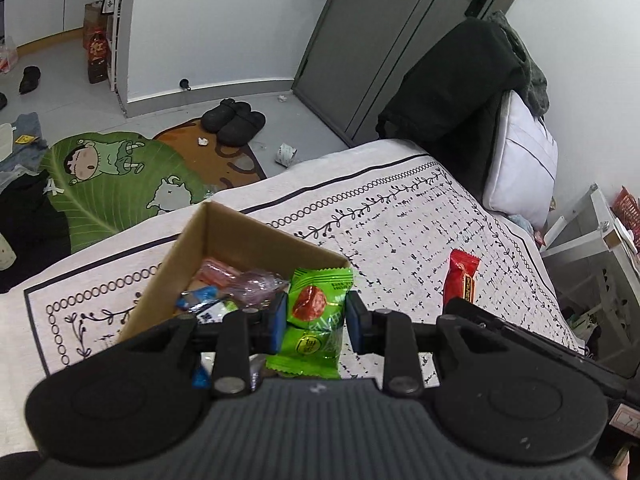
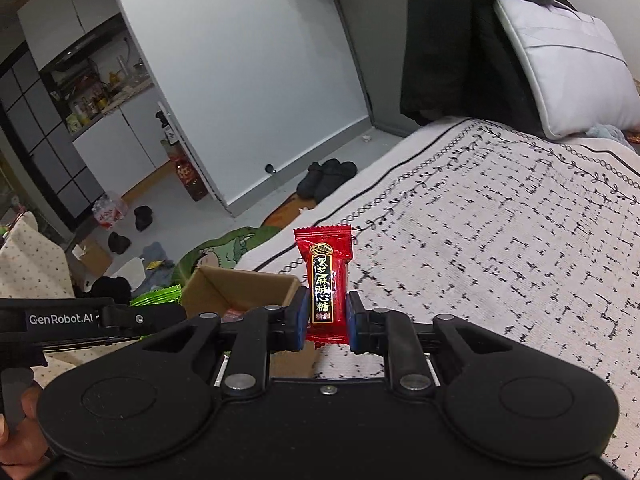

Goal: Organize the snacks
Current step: 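Carry both snacks into the cardboard box and open both tools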

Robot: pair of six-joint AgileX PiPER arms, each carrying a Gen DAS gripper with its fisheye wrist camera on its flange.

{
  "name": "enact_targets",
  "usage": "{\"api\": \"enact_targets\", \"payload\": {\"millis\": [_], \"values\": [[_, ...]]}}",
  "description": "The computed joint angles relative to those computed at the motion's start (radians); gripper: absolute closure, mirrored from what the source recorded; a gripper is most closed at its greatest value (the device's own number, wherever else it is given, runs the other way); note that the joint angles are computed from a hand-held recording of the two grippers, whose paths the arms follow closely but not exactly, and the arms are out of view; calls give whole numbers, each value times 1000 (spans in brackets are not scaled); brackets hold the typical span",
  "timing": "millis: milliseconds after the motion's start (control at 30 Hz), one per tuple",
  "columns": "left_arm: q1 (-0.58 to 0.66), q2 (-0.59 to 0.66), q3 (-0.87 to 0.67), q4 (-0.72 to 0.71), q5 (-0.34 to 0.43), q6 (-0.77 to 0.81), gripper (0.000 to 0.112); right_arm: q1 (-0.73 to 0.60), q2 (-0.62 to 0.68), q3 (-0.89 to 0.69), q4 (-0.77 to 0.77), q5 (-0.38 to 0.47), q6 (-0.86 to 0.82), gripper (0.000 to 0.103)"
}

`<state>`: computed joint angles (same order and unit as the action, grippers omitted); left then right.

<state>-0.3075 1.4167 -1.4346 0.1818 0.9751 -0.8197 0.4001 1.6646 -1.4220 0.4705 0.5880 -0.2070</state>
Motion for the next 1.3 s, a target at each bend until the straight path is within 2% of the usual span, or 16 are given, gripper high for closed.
{"api": "enact_targets", "payload": {"millis": [567,833,1133,1233,1267,1300], "values": [[138,-87,145,-175,3,131,82,101,12,-12,-61,-15,43,84],[229,-94,180,-278,13,200,78,148,31,-38,-98,11,128,84],[338,-115,186,-365,20,310,71,222,44,-72,-228,32,324,84],[365,-122,181,-385,31,345,70,247,40,-78,-272,19,370,77],[376,-125,179,-395,36,358,66,252,37,-77,-289,16,389,63],[384,-128,177,-400,42,367,62,260,29,-71,-322,5,435,55]]}}
